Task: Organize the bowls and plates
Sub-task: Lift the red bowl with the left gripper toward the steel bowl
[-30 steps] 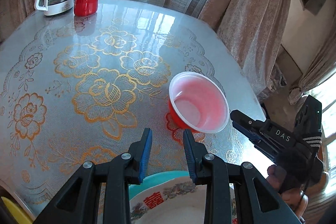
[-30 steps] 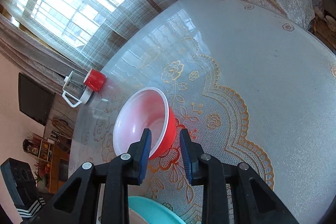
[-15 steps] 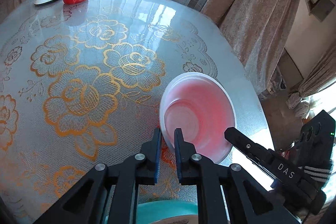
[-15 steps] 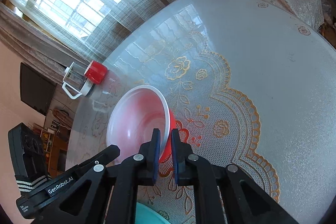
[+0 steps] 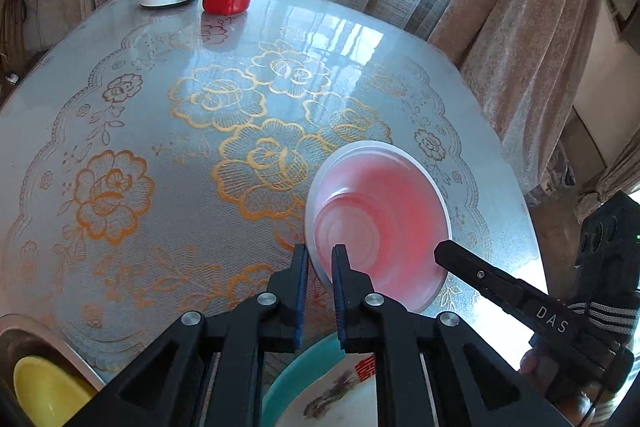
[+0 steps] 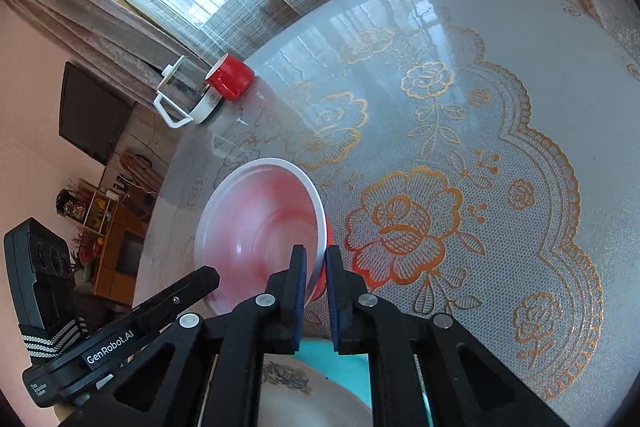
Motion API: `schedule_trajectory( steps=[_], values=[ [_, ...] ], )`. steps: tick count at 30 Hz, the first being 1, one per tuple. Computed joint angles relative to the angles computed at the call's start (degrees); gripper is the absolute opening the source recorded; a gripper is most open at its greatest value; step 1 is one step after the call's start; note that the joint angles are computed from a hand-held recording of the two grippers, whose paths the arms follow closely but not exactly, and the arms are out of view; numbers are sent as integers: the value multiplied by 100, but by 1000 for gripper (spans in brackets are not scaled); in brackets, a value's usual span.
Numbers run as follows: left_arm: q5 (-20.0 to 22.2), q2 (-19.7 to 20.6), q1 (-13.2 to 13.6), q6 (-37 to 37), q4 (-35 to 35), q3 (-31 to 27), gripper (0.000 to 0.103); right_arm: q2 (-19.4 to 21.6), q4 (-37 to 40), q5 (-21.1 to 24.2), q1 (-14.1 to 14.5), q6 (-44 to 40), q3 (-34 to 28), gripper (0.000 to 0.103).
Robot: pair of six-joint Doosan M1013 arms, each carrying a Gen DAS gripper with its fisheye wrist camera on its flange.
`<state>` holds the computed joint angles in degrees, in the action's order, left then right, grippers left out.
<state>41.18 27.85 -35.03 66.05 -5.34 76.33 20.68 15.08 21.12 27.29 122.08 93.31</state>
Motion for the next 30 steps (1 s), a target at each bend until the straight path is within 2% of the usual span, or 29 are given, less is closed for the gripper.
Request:
schedule_trajectory(
  steps=[6,12,15,17,19,24,30],
  values=[
    [-40,-228,106,-350,386,303,12,243,80,335,169,-215,-382,12],
    [-24,-331,222,-500,481,504,12,468,161,563,309,-429,-714,12],
    [-48,-370,259,-477,462,588,12,504,184,596,336,-450,-781,12],
    [-49,-381,285,-452,367,624,12,523,106,596,328,-313,-817,18],
    [-67,-380,300,-454,332,646,14,527,-20,595,337,-174,-832,19],
    [-132,-416,379,-405,64,739,20,540,-171,638,382,-30,-859,20],
    [-329,-506,431,-330,-11,875,22,590,-161,601,429,-47,-933,20]
  ],
)
